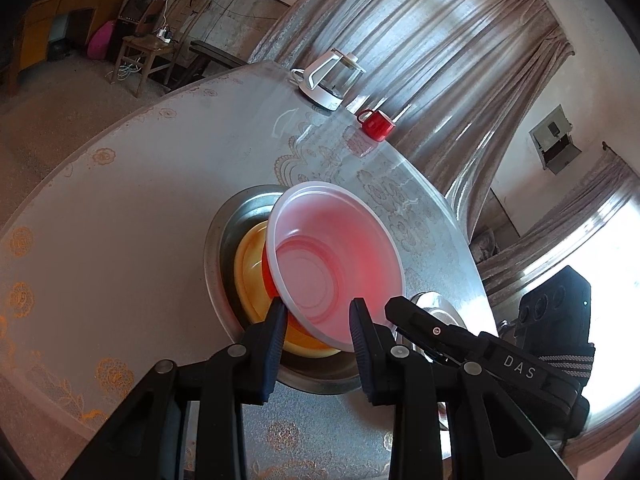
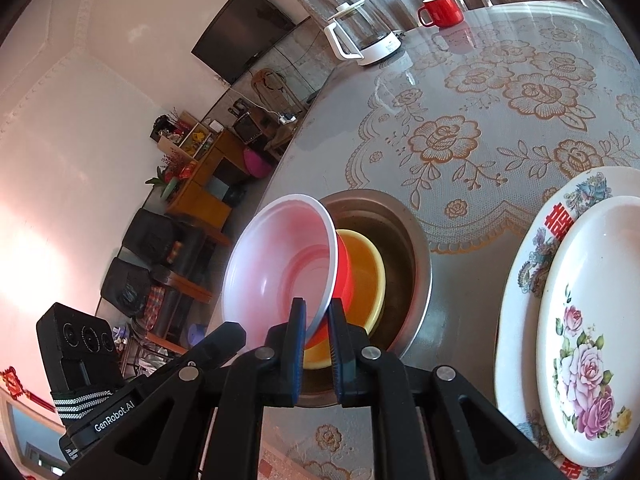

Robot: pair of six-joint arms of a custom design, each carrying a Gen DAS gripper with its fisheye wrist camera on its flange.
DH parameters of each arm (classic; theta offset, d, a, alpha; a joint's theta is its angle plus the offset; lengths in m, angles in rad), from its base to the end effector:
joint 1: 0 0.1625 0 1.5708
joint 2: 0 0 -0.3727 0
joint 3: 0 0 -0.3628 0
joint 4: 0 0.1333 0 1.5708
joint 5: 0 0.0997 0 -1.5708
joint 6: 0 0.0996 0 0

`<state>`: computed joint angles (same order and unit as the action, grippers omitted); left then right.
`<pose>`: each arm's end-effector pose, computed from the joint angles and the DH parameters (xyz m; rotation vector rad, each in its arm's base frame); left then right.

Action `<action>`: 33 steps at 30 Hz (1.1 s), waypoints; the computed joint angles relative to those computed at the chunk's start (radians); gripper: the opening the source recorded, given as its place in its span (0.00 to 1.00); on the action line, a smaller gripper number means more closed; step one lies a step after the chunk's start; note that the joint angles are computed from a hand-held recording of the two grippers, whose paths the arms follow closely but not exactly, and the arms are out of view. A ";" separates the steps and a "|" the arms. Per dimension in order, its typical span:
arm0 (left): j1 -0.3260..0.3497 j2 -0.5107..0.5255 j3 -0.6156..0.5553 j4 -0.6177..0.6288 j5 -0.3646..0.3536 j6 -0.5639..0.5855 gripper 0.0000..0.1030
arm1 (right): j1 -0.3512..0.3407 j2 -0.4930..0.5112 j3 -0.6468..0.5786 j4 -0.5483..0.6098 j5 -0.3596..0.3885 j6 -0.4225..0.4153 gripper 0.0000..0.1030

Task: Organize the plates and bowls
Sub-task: 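Lower the red bowl into the yellow bowl with both tools, then open both tools and withdraw from the nested bowls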

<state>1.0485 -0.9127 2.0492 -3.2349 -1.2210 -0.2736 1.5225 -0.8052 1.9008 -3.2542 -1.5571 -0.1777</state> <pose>-0.1112 -0.5289 0.0976 0.2213 2.8806 -0.9161 0.1074 -0.5683 0.0810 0.1974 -2.9512 0.8918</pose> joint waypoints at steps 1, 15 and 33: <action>0.001 0.001 -0.001 0.002 -0.001 -0.001 0.30 | -0.002 0.000 0.002 0.000 0.000 0.001 0.11; 0.006 0.011 -0.008 0.026 0.026 -0.006 0.30 | 0.003 0.023 -0.010 0.005 -0.059 -0.006 0.16; -0.006 0.026 -0.014 0.029 0.071 0.026 0.30 | 0.039 0.058 -0.025 -0.051 -0.163 -0.064 0.16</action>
<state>1.0429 -0.8871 2.0350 -3.2062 -1.1497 -0.2477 1.5612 -0.7470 1.8760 -3.3050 -1.7203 -0.2413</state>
